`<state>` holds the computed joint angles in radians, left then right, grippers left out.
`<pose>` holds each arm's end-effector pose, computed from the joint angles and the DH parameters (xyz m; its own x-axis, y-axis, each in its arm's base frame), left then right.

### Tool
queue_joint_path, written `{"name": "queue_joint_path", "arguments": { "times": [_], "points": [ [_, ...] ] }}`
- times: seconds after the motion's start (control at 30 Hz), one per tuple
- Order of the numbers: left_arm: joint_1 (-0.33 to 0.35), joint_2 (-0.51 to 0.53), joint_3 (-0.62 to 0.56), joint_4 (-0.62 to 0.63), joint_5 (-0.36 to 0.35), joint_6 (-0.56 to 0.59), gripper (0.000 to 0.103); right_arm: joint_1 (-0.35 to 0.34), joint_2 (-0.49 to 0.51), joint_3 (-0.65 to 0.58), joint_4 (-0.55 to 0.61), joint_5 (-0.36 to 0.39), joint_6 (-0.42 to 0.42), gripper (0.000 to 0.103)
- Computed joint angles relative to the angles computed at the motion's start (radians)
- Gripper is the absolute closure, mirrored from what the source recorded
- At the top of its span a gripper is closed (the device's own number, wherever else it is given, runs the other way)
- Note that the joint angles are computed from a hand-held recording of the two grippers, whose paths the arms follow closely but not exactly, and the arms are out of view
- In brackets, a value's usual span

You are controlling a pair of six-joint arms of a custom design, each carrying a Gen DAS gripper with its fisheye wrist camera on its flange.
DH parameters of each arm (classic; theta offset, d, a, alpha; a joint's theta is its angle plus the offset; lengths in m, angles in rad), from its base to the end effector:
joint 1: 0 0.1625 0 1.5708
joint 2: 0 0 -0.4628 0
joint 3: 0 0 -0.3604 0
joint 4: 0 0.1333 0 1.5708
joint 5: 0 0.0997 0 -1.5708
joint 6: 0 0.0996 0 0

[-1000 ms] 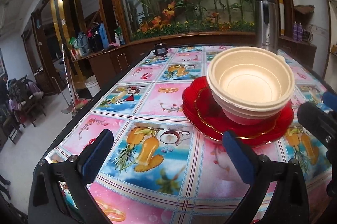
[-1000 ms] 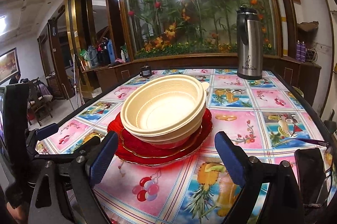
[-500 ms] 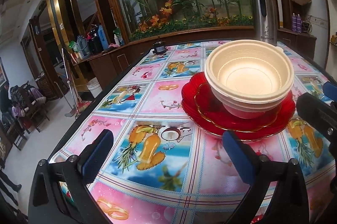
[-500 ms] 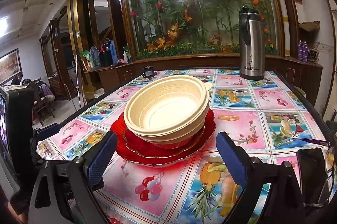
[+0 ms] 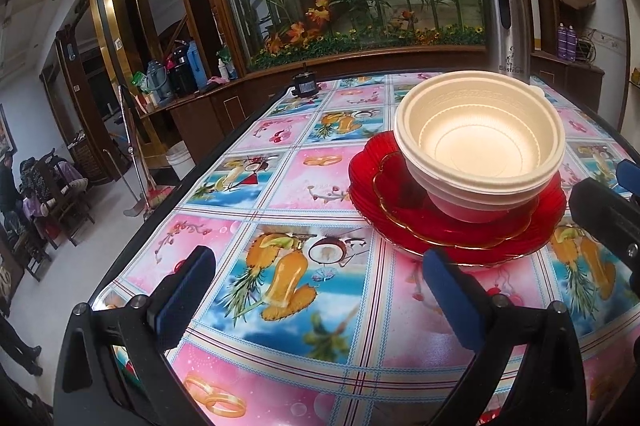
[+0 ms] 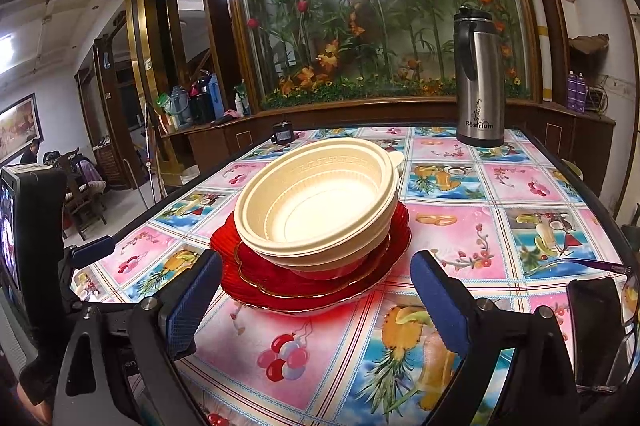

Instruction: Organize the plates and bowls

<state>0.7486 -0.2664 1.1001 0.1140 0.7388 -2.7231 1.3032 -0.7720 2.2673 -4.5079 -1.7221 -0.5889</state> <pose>-0.3331 -0.5919 -0.0952 -0.4658 0.4071 -0.7857 0.8583 0.4238 -0.2892 -0.0100 -0.4838 0.2122 -0.7788 0.2683 0.5670 -0.4793 0.3284 -0.8139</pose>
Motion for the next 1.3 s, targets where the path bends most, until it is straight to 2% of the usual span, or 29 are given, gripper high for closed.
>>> {"name": "queue_joint_path", "arguments": {
  "times": [1.3],
  "points": [
    [0.006,0.013,-0.031,0.054,-0.004,-0.025,0.0,-0.006,-0.019,0.004,0.041,-0.005,0.03,0.006]
  ]
}}
